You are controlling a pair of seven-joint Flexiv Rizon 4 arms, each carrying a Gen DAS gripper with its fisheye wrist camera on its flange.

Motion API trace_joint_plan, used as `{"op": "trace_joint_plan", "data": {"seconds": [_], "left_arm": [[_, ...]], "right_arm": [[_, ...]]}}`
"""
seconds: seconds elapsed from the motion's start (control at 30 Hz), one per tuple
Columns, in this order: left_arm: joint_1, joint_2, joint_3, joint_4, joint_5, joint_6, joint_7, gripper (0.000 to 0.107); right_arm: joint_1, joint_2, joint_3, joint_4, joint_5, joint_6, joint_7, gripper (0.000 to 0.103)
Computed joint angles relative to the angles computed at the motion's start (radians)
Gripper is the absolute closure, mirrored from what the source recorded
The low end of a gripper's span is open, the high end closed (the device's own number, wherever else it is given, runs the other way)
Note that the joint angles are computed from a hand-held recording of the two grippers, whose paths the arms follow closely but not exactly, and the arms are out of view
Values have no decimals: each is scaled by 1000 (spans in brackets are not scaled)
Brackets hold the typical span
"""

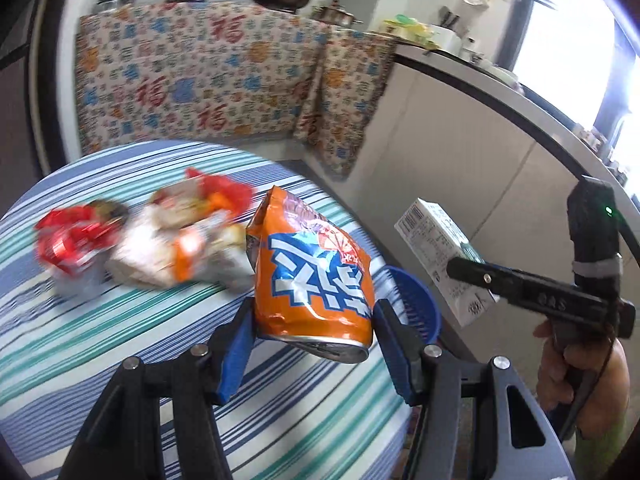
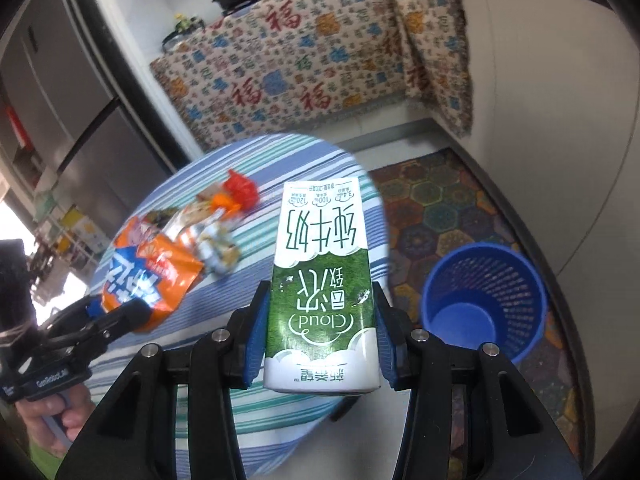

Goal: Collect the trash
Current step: 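Carry the can and carton over the blue wastebasket and open both grippers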

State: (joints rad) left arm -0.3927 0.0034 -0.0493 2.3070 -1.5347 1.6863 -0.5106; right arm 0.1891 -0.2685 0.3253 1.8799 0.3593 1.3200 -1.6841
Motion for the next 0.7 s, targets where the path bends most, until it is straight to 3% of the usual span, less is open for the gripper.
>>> {"op": "trace_joint_plan", "data": {"seconds": [0.1,0.2,0.33,0.47,0.7], "left_arm": [[20,-86,-28,-80,128,-38,-80,48],[62,-194,-42,-167,338,-100,-233,48],[78,-336,-47,-293,527,-163,-381,48],[59,-469,-2,-431,711,-244,-537,48],[25,-637,74,-629,944,-361,-707,47]], "right_arm": [[-52,-30,-36,-56,8,-42,3,56],[-94,-77,-58,-123,7,-92,1,55],[-133,-151,-81,-208,-14,-152,3,55],[-175,-226,-84,-284,-20,-205,-3,55],[-245,-324,-65,-378,2,-261,-27,55]]}}
